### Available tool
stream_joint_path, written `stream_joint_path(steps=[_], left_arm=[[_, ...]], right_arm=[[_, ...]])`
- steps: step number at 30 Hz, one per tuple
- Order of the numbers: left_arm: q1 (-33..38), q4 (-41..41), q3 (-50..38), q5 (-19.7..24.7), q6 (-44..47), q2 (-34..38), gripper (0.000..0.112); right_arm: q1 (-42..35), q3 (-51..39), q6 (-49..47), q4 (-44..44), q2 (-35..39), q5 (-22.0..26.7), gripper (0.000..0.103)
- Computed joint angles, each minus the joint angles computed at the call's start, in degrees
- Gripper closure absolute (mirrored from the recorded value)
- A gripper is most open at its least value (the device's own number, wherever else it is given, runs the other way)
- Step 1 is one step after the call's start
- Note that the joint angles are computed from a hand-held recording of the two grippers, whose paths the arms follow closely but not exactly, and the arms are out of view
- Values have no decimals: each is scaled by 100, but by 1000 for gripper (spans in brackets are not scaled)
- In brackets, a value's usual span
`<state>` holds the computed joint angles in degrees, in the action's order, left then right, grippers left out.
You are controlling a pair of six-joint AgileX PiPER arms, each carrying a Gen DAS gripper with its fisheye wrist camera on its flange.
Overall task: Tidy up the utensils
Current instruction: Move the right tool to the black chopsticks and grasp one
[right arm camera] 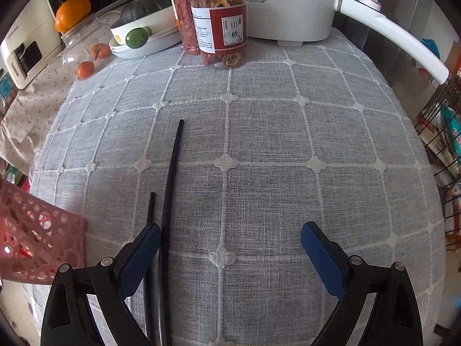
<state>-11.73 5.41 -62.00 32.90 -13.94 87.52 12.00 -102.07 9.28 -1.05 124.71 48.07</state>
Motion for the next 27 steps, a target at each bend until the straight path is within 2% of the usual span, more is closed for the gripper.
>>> stream_joint_path(steps=[4, 8, 12, 15, 16, 18, 19, 20, 21, 23, 27], left_arm=[[17, -78, 6, -4, 71, 3, 10], [24, -223, 23, -1, 186, -12, 10], [70, -576, -40, 113, 428, 21, 10], [29, -619, -108, 225, 490, 38, 10], [-7, -552, -121, 235, 459, 40, 10], [-120, -362, -182, 293, 357, 70, 10], [-202, -245, -210, 324, 281, 88, 10], [-275, -158, -240, 358, 229, 111, 10], [-350, -90, -284, 412, 181, 142, 10], [-498, -11, -379, 513, 119, 202, 10], [-871, 159, -671, 751, -21, 411, 10]], right_arm=[[248, -194, 444, -692, 184, 163, 0], [211, -289, 444, -571, 238, 250, 0], [135, -710, 93, -359, 393, 772, 0], [86, -729, -53, -286, 385, 863, 2], [55, -676, -115, -247, 341, 843, 9], [7, -520, -184, -209, 178, 803, 31], [-31, -452, -240, -163, 102, 792, 51], [-99, -371, -352, -24, 33, 770, 62], [-184, -284, -509, 153, -30, 743, 66], [-291, -206, -745, 252, -107, 790, 86], [-684, -114, -1280, 718, -197, 1032, 92]])
